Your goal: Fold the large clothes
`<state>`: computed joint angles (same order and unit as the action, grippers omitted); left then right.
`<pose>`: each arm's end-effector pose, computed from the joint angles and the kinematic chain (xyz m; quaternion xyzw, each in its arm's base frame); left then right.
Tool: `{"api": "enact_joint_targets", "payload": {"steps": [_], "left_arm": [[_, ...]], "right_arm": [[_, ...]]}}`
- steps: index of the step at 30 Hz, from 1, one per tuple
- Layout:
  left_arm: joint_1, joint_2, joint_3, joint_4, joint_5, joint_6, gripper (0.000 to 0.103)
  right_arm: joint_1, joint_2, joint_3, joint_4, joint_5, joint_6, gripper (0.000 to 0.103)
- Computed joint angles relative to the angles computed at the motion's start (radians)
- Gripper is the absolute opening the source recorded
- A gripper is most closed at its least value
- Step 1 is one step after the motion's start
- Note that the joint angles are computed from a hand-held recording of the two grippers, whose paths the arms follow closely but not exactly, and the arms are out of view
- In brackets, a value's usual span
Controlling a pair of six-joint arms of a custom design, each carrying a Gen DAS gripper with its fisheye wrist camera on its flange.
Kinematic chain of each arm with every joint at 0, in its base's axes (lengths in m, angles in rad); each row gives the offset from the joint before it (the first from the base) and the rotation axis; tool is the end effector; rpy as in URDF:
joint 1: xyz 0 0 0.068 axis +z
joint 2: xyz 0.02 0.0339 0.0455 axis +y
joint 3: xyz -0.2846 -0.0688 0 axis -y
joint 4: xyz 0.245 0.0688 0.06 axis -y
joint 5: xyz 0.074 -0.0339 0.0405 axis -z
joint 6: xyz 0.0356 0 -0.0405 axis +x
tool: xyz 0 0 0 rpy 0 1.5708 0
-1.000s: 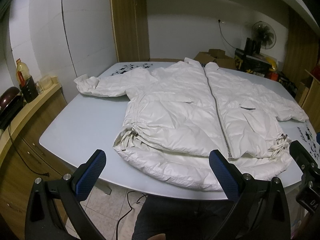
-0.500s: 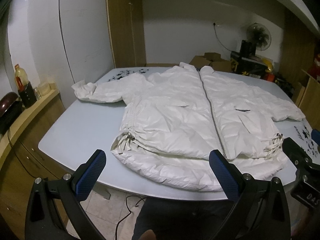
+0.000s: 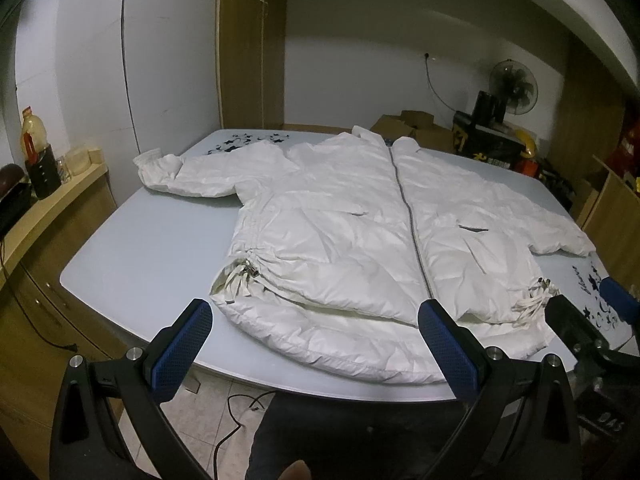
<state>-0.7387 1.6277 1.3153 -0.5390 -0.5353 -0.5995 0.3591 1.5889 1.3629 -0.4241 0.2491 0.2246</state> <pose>0.2760 -0.2268 0.3007 -0.0301 0.9070 -0.0164 0.4198 0.3436 0.1196 0.3360 -0.0047 0.8907 0.0202 0.4542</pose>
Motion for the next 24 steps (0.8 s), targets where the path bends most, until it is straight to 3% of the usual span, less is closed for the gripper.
{"api": "enact_joint_targets", "payload": {"steps": [9,12,16,19,21,24], "left_arm": [[0.01,-0.005,-0.01,0.01,0.037,0.004,0.103],[0.022,0.015,0.005,-0.031,0.035,-0.007,0.103],[0.204,-0.029,-0.05,0.051,0.247,-0.019,0.103],[0.489,0.005,-0.023,0.109,0.544,-0.039,0.103],[0.681,0.117,0.077,0.139,0.717,-0.04,0.103],[0.847,0.349,0.336,0.068,0.786,-0.061,0.103]], "right_arm": [[0.007,0.026,0.042,-0.071,0.051,0.01,0.101],[-0.003,0.038,0.058,-0.094,0.008,0.011,0.098],[-0.042,0.089,0.112,-0.16,-0.128,0.011,0.085],[-0.077,0.149,0.176,-0.223,-0.26,0.003,0.083],[-0.107,0.195,0.224,-0.248,-0.331,-0.003,0.084],[-0.127,0.269,0.316,-0.293,-0.341,-0.009,0.085]]}}
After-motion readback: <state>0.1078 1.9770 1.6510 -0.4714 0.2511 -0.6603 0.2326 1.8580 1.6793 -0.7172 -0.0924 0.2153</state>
